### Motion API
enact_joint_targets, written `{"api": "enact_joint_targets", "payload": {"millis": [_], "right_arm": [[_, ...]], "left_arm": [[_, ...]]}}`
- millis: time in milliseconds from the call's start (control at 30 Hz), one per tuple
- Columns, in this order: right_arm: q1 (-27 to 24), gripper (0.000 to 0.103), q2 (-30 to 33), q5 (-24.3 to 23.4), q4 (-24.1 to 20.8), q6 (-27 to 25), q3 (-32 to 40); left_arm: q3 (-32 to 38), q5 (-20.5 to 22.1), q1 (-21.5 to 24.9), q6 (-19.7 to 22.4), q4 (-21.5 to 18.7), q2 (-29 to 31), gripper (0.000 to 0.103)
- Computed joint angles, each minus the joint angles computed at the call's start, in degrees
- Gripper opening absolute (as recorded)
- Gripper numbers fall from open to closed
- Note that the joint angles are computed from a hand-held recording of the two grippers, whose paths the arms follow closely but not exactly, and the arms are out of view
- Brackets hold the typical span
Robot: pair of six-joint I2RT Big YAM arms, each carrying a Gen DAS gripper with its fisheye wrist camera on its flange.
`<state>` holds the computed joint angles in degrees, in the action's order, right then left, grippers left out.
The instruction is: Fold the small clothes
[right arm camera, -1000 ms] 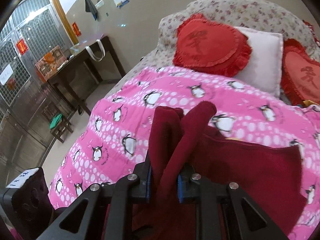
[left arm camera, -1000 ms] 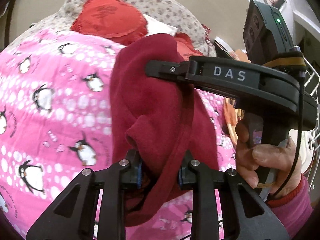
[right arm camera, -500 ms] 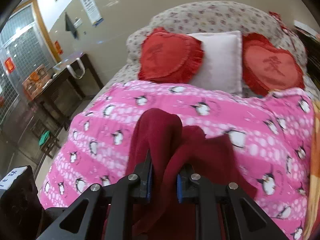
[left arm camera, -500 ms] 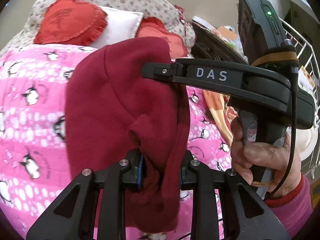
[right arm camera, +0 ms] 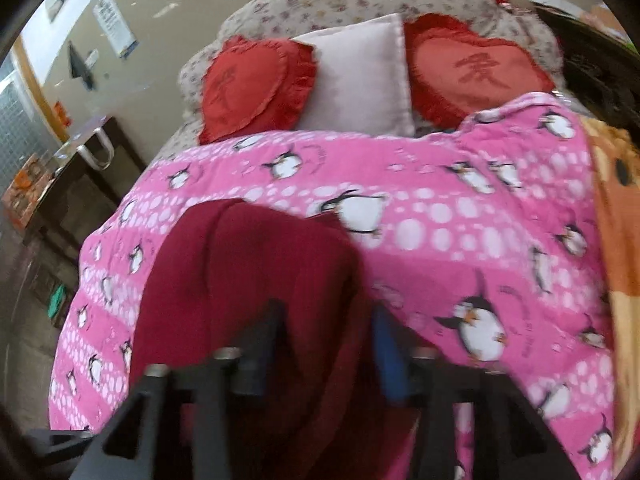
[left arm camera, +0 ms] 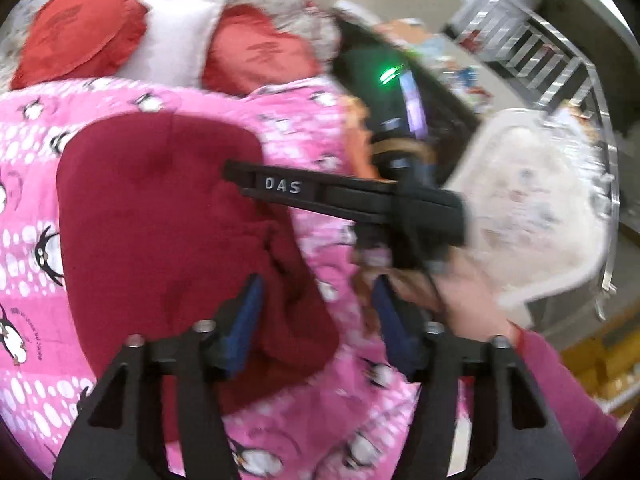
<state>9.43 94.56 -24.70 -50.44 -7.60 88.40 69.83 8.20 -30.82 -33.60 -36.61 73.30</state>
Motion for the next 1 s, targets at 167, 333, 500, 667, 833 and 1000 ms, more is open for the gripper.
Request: {"api": "enact_joint_targets", "payload": {"millis": [167,333,500,667,833,1000], "right_arm": [[-2.8,0.053,-4.7,-3.9,-4.2,1.3,-2.2],[-4.0,0.053,-14.0,-13.4,-4.0,0.0,-9.7],[-0.5,0.053,-20.7,-15.9,-1.7,-3.0,-16.7],[0.8,0.027,-18.1,-0.5,-1.0,-2.3,-20.9],[-3.4,0.026,-17.5,-7.2,1.6,1.6,-24.9],[-5.3,0.028,-20.0,-11.4,-1.4,2.9,-22.7]], "left_arm": [[-3.4,-10.0,-0.1,6.7,-5.8,-6.9,0.062],[-8.4,-15.6,2.2,4.5,-8.6,-9.5,0.062],[-11.0,-17.4,0.7,2.9,-7.4,-8.4,0.062],[-11.6,-16.4,-0.1,0.9,-6.6,-4.2,0.062],[-12.5,-17.5,-0.9,-0.8,-6.6,-4.6,0.062],[-11.3,-23.8,-2.3,-0.5,-6.9,-7.0,0.062]]}}
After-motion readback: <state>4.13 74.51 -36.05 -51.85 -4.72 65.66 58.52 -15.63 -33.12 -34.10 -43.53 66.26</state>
